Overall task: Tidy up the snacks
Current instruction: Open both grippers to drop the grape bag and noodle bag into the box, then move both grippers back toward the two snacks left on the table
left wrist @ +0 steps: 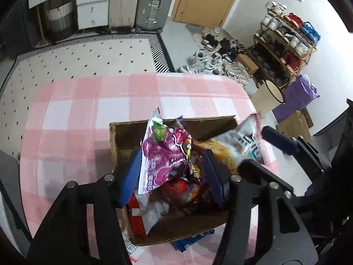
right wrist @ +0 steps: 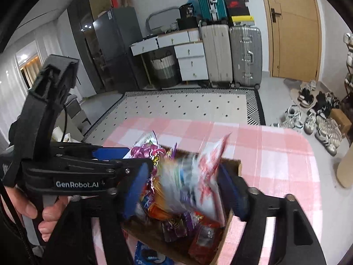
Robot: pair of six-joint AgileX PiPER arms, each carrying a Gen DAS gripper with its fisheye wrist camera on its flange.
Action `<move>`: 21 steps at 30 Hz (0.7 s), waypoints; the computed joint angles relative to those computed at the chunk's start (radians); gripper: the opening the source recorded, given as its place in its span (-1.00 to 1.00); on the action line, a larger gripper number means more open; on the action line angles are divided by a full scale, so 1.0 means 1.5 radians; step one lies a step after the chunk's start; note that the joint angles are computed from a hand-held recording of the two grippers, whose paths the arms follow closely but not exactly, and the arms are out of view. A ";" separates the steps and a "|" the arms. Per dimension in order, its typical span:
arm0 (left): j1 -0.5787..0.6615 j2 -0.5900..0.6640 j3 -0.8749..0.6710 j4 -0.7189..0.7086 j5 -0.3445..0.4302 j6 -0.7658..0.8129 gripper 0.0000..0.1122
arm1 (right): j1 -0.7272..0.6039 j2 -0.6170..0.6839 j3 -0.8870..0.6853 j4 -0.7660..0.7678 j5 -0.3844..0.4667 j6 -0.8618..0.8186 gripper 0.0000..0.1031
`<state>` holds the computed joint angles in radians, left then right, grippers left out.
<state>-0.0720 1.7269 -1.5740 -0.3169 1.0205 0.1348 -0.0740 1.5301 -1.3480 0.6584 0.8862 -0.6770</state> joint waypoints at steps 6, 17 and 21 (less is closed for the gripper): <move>0.024 -0.029 0.044 -0.024 -0.029 0.033 0.26 | -0.032 -0.023 0.017 0.050 0.000 -0.040 0.55; 0.031 -0.215 0.215 0.013 -0.107 0.018 0.39 | -0.077 -0.128 0.044 0.081 0.051 -0.065 0.73; 0.020 -0.263 0.252 0.049 -0.116 -0.006 0.39 | -0.076 -0.165 0.062 0.069 0.057 -0.061 0.76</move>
